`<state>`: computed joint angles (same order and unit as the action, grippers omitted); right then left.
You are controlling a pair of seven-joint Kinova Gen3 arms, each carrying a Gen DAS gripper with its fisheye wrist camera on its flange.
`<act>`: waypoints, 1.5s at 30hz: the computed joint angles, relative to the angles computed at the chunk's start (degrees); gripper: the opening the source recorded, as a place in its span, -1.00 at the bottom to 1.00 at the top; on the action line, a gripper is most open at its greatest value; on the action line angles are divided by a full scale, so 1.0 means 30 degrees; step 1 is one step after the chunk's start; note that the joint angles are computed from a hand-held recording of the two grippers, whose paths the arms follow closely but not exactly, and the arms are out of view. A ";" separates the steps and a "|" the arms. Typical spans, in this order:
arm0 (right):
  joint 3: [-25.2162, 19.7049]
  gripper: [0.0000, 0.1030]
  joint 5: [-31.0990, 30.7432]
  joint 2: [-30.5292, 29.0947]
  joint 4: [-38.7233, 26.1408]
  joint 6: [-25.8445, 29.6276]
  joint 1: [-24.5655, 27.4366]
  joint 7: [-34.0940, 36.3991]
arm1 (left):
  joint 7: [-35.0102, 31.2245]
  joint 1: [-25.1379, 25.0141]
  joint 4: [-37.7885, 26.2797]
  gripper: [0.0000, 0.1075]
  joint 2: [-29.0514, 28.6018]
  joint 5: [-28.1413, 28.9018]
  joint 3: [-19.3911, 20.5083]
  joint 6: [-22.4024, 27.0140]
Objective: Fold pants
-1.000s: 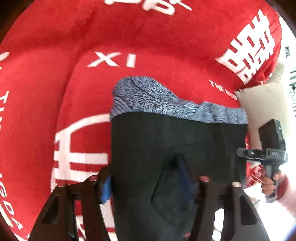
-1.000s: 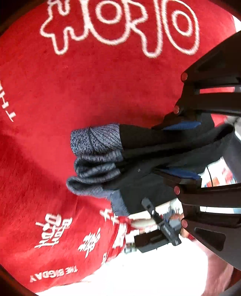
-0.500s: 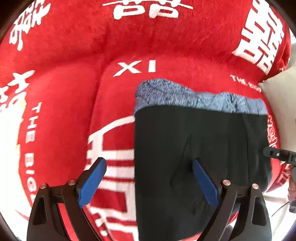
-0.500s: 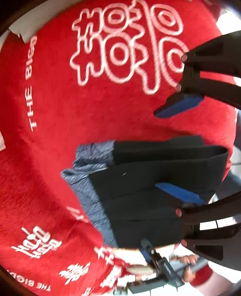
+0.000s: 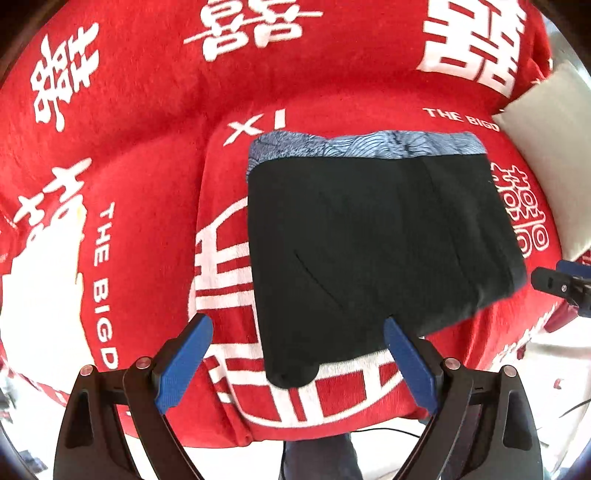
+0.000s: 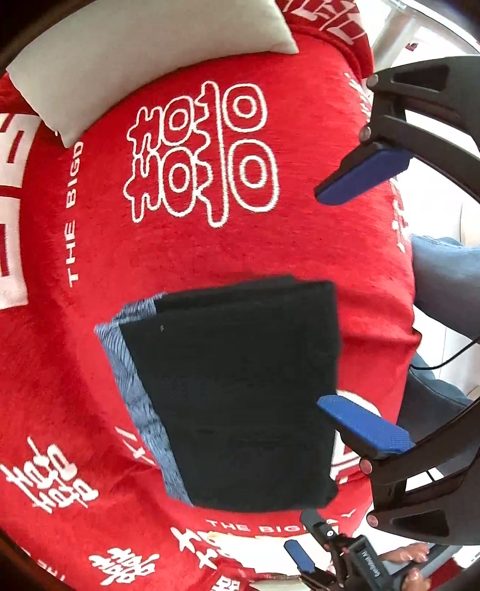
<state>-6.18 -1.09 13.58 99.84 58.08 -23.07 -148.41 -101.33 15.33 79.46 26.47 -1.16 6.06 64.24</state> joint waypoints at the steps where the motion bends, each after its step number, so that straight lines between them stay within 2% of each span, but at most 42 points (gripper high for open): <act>1: -0.0030 0.99 0.0086 0.0033 -0.0262 0.0191 -0.0204 -0.0336 | -0.0218 -0.0108 0.0217 0.76 -0.0288 0.0105 0.0076 -0.0098; 4: -0.0177 0.99 -0.0169 0.0103 -0.1107 0.0918 -0.0509 -0.0909 | -0.0991 -0.0271 0.0955 0.76 -0.1232 0.0224 0.0211 -0.0729; 6: -0.0213 0.99 -0.0164 0.0256 -0.1807 0.1481 -0.0786 -0.1419 | -0.2152 -0.0873 0.1129 0.76 -0.1769 0.0980 0.0567 -0.0706; 9: -0.0276 0.99 0.0130 0.0106 -0.2779 0.2601 -0.1331 -0.2404 | -0.3452 -0.1463 0.0256 0.76 -0.1812 0.2028 0.0792 0.0684; 13: -0.0422 0.99 0.0825 0.0147 -0.4329 0.4327 -0.2199 -0.3876 | -0.3811 -0.1568 -0.0522 0.76 -0.2192 0.2476 0.0572 0.1590; 18: -0.0557 0.99 0.1447 0.0286 -0.5738 0.5858 -0.2987 -0.5116 | -0.2712 -0.1288 -0.1828 0.76 -0.2006 0.2102 0.0180 0.3307; 23: -0.0622 0.99 0.1918 0.0470 -0.6736 0.6872 -0.3375 -0.5277 | -0.1520 -0.0871 -0.2395 0.76 -0.2083 0.1281 -0.0044 0.4257; 30: -0.0637 0.99 0.2520 -0.0006 -0.7023 0.7262 -0.3345 -0.4431 | 0.0645 0.0212 -0.1977 0.76 -0.2778 0.0138 -0.0029 0.4069; 39: -0.0785 0.99 0.2239 -0.0965 -0.6554 0.7382 -0.2727 -0.2863 | 0.4015 0.1706 -0.1863 0.76 -0.3598 -0.1387 0.0194 0.4345; 45: -0.1001 0.99 0.2106 -0.1199 -0.6353 0.7487 -0.2688 -0.2074 | 0.5136 0.2037 -0.1603 0.76 -0.4108 -0.1808 0.0414 0.4470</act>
